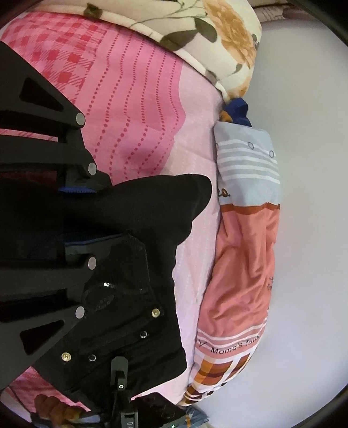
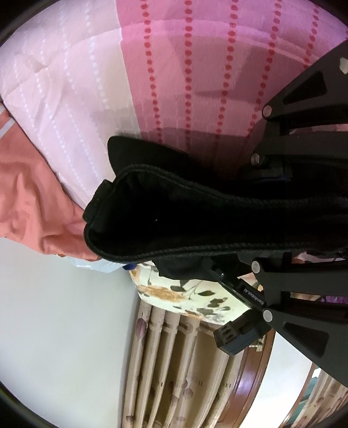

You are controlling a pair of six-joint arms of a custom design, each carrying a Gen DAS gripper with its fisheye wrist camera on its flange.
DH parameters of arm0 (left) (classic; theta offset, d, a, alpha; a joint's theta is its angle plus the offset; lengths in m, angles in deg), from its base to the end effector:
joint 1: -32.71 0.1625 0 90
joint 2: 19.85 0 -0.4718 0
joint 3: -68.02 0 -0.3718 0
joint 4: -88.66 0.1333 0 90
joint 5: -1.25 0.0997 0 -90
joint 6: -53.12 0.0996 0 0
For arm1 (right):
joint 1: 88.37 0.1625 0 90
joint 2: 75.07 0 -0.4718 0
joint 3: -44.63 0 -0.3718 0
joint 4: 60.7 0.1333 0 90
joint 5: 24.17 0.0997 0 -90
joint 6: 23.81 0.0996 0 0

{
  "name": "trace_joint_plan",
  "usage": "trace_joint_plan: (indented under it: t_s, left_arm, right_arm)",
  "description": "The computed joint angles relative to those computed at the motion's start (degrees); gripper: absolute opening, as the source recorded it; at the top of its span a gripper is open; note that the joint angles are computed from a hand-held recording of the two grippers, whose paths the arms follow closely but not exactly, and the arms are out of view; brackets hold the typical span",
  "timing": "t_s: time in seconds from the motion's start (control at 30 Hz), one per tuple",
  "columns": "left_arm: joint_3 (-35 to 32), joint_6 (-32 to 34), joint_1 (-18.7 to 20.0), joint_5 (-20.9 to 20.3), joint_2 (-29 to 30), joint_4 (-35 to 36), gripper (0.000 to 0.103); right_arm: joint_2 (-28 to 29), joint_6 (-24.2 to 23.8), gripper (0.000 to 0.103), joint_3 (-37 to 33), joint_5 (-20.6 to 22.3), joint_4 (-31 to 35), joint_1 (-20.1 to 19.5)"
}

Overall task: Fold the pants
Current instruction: 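Lower the folded jeans onto the bedspread and open the right gripper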

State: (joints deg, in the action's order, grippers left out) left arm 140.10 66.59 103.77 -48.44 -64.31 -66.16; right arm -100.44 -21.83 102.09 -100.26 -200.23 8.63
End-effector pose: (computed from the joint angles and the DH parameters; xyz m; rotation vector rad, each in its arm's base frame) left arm -0.0699 -0.8128 0.3204 0.3767 2.3355 -0.8304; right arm 0.2615 -0.8398 0.1048 -0.1780 2.8439 -0.4084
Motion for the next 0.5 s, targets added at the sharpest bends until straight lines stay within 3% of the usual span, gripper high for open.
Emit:
trace_joint_plan:
  t_s: [0.17,0.27,0.37,0.5]
  left_arm:
    - [0.7,-1.0,0.5,1.8,0.2,-2.6,0.052]
    - [2.2,-0.4,0.1,5.6,0.4,-6.3,0.07]
    - [4.8,1.2,-0.5,7.4,-0.1,-11.4,0.073]
    - [7.5,3.6,-2.0,10.3,-0.7,-16.5,0.077]
  right_arm:
    - [-0.9,-2.9,0.039,1.7,-6.8,-2.5,1.5]
    - [-2.0,-5.2,0.046,5.2,-15.0,-9.8,3.8]
    - [-3.6,-7.1,0.056,10.1,-21.3,-17.7,6.1]
    - [-5.7,-9.6,0.065,16.2,-25.1,-27.2,8.4]
